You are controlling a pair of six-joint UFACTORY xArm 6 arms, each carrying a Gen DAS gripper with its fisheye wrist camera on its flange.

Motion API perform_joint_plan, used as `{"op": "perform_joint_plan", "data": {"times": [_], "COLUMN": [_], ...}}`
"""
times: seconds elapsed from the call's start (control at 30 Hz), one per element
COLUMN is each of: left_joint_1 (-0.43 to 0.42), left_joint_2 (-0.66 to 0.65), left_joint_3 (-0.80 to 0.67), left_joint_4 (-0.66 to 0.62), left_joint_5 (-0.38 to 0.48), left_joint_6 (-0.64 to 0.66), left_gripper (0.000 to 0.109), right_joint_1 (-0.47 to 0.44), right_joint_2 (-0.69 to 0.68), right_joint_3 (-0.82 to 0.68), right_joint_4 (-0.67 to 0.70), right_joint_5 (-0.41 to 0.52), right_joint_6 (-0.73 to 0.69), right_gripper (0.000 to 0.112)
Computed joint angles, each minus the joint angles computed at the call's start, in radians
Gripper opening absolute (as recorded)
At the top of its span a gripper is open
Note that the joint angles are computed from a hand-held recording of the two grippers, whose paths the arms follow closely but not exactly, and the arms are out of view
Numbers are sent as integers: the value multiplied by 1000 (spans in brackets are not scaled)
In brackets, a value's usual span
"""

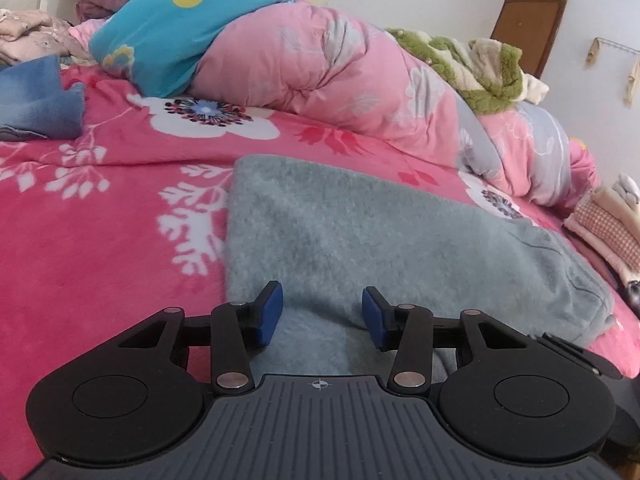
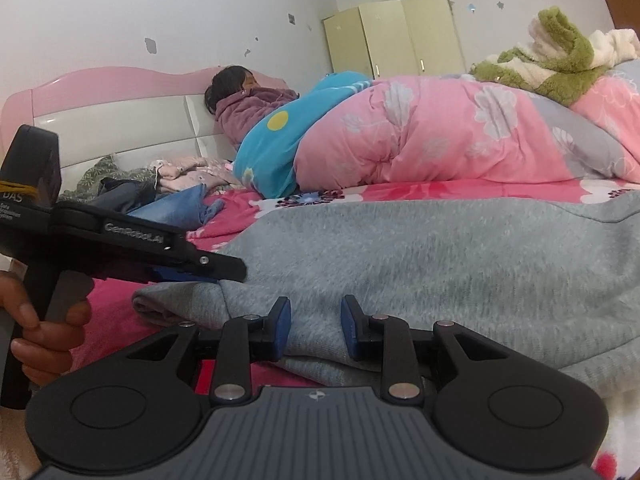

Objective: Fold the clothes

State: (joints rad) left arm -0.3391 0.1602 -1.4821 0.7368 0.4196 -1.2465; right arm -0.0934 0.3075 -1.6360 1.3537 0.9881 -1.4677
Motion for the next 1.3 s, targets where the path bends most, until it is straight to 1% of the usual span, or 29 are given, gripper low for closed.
{"op": "perform_joint_plan", "data": {"times": [0.1, 0.3, 0.43, 0.6, 0.73, 0.87, 0.97, 1.0, 1.03, 1.07, 1.17, 1.2, 1.23, 1.3], "left_joint_1": [-3, -26, -51, -91, -127, -130, -159, -166, -165, -162, -150, -146, -142, -134], "left_joint_2": [-15, -33, -46, -51, -37, -80, -80, -67, -47, -21, 93, 130, 163, 203], "left_joint_3": [16, 28, 32, 17, -17, 17, -18, -42, -75, -112, -256, -297, -333, -373], "left_joint_4": [29, 107, 173, 195, 183, 174, 266, 293, 299, 293, 194, 163, 120, -2], "left_joint_5": [6, 53, 109, 210, 312, 321, 382, 388, 374, 356, 315, 309, 311, 365], "left_joint_6": [-24, -56, -84, -93, -41, -78, -94, -87, -69, -41, 99, 135, 172, 225], "left_gripper": [44, 44, 44, 44, 48, 48, 48, 48, 48, 48, 46, 43, 41, 37], "right_joint_1": [-3, -5, -9, -16, -18, -19, -20, -21, -21, -21, -21, -22, -22, -23], "right_joint_2": [0, -4, -4, 3, 4, 1, 0, 1, 1, 2, 2, 2, 3, 4], "right_joint_3": [4, 15, 20, 13, 13, 18, 20, 20, 20, 20, 22, 23, 22, 20], "right_joint_4": [8, 24, 40, 47, 50, 53, 58, 60, 62, 63, 68, 69, 69, 69], "right_joint_5": [6, 8, 15, 34, 38, 39, 42, 43, 44, 44, 45, 46, 47, 50], "right_joint_6": [-7, -29, -43, -44, -45, -47, -43, -42, -42, -43, -46, -46, -45, -43], "right_gripper": [29, 29, 29, 29, 29, 29, 29, 29, 29, 29, 29, 29, 29, 29]}}
